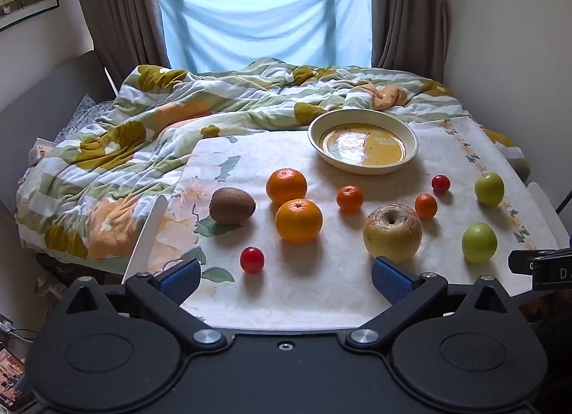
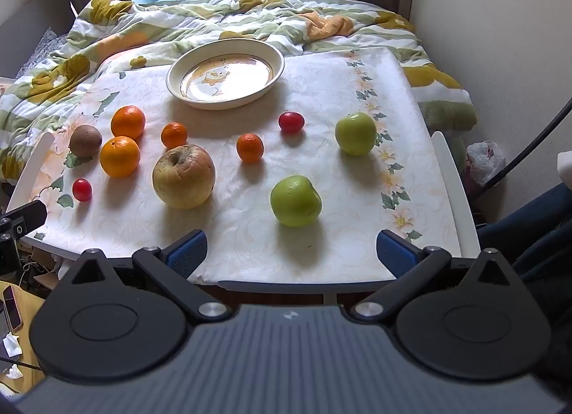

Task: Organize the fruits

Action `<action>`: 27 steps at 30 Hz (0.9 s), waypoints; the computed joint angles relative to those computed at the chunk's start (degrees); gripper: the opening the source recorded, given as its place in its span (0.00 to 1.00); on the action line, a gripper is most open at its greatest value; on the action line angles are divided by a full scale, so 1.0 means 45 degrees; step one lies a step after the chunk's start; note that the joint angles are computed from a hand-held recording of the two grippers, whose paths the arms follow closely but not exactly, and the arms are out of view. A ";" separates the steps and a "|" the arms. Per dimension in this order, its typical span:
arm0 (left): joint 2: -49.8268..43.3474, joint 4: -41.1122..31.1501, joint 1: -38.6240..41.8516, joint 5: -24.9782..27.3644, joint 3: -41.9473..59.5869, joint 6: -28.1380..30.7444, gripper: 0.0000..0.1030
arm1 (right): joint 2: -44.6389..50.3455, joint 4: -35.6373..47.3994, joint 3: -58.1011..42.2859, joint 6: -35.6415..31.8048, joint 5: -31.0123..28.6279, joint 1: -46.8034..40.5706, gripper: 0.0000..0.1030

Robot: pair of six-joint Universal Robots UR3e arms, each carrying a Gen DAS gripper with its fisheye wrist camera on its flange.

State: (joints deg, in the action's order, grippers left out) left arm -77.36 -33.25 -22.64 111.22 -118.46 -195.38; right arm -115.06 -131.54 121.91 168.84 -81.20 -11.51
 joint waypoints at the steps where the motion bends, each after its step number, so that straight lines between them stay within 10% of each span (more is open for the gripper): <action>1: 0.0004 0.0015 0.0005 -0.0017 -0.0006 -0.0005 1.00 | -0.0063 0.0107 -0.0026 -0.0070 0.0049 -0.0083 1.00; 27: -0.0124 -0.0143 -0.0074 0.0053 0.0271 -0.0045 1.00 | -0.0043 0.0133 -0.0061 -0.0081 0.0056 -0.0090 1.00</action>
State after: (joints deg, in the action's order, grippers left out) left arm -77.92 -33.89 -22.97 111.46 -117.24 -195.58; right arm -115.25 -130.95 121.64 168.47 -80.95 -11.92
